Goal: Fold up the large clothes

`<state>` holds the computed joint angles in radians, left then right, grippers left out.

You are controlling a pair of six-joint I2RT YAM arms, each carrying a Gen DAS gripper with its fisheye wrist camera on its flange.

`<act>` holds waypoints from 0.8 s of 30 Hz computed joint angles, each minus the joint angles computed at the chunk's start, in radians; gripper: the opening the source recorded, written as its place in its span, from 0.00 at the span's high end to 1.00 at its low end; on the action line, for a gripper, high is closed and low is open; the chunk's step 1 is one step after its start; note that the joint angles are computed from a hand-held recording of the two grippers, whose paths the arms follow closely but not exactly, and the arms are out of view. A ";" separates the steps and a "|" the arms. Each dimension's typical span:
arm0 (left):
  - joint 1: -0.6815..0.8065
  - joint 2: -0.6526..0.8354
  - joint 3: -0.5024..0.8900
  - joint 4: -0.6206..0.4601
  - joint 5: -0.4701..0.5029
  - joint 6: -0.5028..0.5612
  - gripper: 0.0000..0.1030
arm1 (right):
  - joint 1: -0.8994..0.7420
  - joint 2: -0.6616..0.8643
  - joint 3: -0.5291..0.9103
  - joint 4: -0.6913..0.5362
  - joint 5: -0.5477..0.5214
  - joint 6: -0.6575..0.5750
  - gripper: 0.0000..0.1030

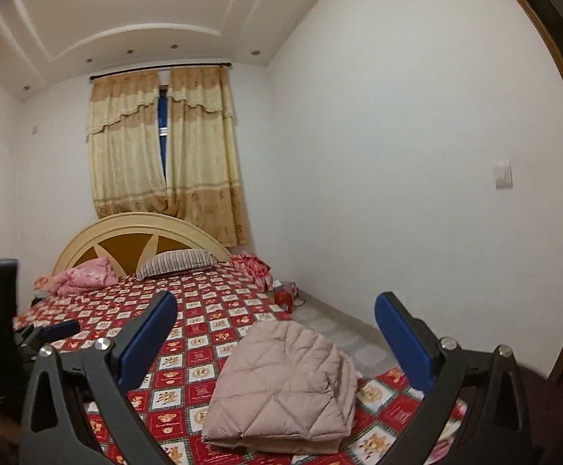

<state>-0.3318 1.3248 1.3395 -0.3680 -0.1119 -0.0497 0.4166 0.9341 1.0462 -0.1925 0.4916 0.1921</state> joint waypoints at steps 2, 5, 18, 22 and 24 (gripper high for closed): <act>0.002 -0.002 -0.010 0.016 -0.016 0.001 0.01 | -0.038 0.009 0.002 -0.029 -0.042 0.041 0.00; 0.004 -0.008 -0.019 0.030 -0.019 -0.003 0.01 | -0.054 0.024 0.010 -0.055 -0.078 0.073 0.00; -0.020 -0.042 -0.047 0.059 -0.063 0.034 0.01 | 0.022 0.050 0.023 -0.071 -0.006 0.016 0.00; -0.026 -0.047 -0.055 0.062 -0.066 0.042 0.01 | 0.010 0.053 0.020 -0.079 -0.024 0.031 0.00; -0.028 -0.050 -0.059 0.063 -0.067 0.046 0.01 | 0.009 0.054 0.022 -0.083 -0.028 0.034 0.00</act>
<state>-0.3600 1.2748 1.2810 -0.3052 -0.1784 -0.0035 0.4251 0.9884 1.0680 -0.2758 0.4635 0.2263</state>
